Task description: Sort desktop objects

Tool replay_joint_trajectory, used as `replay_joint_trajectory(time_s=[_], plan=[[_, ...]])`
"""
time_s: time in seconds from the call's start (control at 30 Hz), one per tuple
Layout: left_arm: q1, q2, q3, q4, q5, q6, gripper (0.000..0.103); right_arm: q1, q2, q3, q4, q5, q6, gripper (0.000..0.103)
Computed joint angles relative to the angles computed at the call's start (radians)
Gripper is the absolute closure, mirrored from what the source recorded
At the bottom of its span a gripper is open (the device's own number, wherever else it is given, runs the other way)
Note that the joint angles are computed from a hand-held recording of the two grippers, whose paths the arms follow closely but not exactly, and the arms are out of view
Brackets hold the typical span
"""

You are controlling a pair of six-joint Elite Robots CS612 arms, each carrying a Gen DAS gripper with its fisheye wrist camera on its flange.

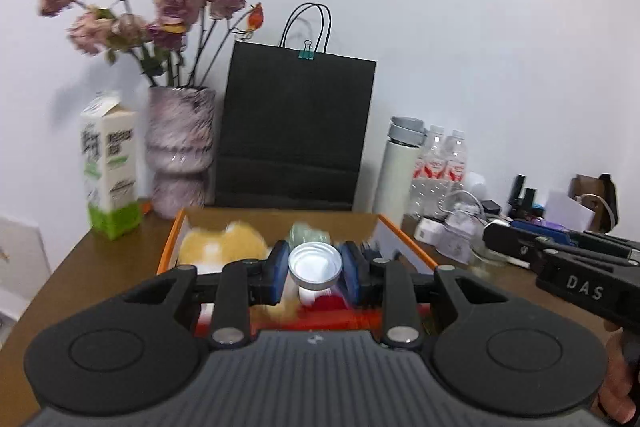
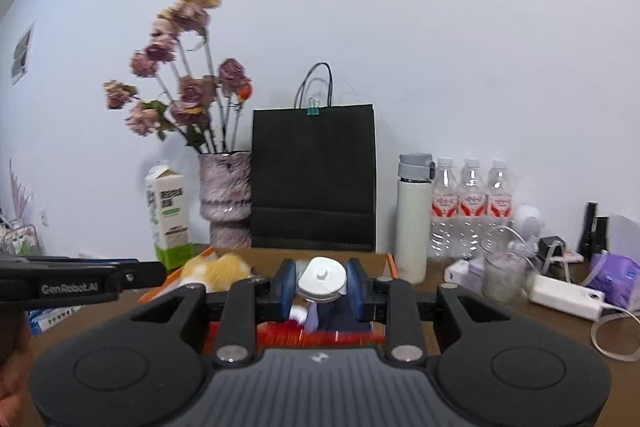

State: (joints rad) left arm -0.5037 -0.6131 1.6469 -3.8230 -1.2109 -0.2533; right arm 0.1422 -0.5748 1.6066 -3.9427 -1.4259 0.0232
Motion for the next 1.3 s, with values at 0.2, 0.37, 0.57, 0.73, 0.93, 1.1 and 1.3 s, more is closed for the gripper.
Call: replay_joint_trajectory(time_s=[0.2,0.37,0.57,0.73,0.93,1.1,1.3], plan=[[0.062,0.075,-0.243,0.299,-0.123,-0.02,0.074,-0.004,0.072,-0.248,0.344,-0.026,0.067,0.077],[0.095,0.145,-0.427,0.586,-0.203,-0.041,0.073,-0.005,0.147,-0.443,0.587,-0.041,0.069,0.077],[0.1,0.196,-0.529,0.722,-0.19,-0.076,0.07,0.0,0.221,-0.618,0.84,-0.097,0.016,0.076],[0.096,0.168,-0.484,0.673,-0.163,-0.046,0.054,-0.017,0.207,-0.591,0.841,-0.032,0.051,0.063],[0.081,0.085,-0.359,0.576,-0.103,-0.034,0.021,-0.027,0.127,-0.457,0.718,-0.017,0.031,0.052],[0.064,0.016,-0.221,0.472,-0.069,-0.029,0.001,-0.027,0.053,-0.312,0.592,0.003,-0.017,0.036],[0.037,-0.035,-0.065,0.408,0.022,-0.094,0.0,-0.015,0.007,-0.164,0.479,0.017,-0.043,0.027]])
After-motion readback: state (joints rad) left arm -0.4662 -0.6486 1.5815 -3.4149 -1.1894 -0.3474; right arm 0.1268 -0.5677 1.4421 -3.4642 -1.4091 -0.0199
